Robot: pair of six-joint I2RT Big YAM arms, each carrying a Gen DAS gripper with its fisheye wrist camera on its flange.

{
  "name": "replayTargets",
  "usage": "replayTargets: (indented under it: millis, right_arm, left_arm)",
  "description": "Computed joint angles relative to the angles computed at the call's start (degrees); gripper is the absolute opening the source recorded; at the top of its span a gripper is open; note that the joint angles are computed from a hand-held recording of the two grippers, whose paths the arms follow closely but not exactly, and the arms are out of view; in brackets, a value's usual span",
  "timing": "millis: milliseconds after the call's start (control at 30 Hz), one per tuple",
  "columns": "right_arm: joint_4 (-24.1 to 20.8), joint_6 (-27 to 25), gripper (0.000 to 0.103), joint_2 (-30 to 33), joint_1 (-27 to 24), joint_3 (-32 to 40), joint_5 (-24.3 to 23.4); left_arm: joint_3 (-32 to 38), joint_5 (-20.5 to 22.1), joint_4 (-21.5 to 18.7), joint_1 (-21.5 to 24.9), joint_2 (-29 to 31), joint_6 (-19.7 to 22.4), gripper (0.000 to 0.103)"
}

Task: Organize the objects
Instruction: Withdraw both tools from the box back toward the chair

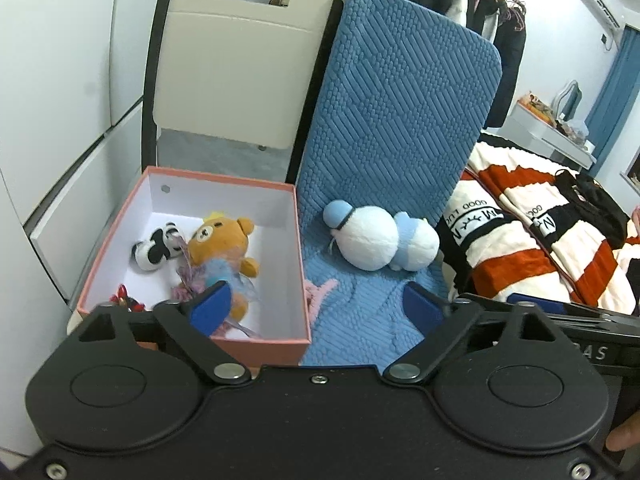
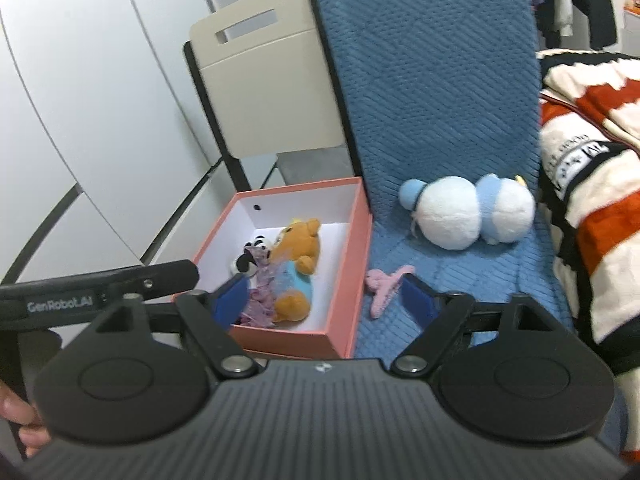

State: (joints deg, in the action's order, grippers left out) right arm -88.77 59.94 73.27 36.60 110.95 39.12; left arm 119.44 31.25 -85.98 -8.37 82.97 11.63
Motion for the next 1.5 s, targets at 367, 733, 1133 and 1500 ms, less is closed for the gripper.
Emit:
replayTargets:
  millis: [367,733,1133,1500]
  right_arm:
    - [-1.4,8.0,0.101,-8.9,3.5,-12.9,4.6]
    - [2.1,9.3,0.101,-17.2,1.6,-26.1,7.9]
    - [7.9,5.9,0.101,-22.1,-1.1,-33.8,7.8]
    - [10.9,5.1,0.101,-23.4,-2.9,-37.5,6.6]
  left_arm:
    - [-14.6,-1.5,8.1,-5.6,-8.5,-2.0,0.102]
    - [-25.3,-5.8,18.2,-12.1,-11.4,-4.9,0.102]
    - [-30.2,-7.0,23.5,-15.3,-11.6,-5.3,0.102]
    - [-32.4,-8.1,26.3,-15.6,-10.9,-6.4,0.102]
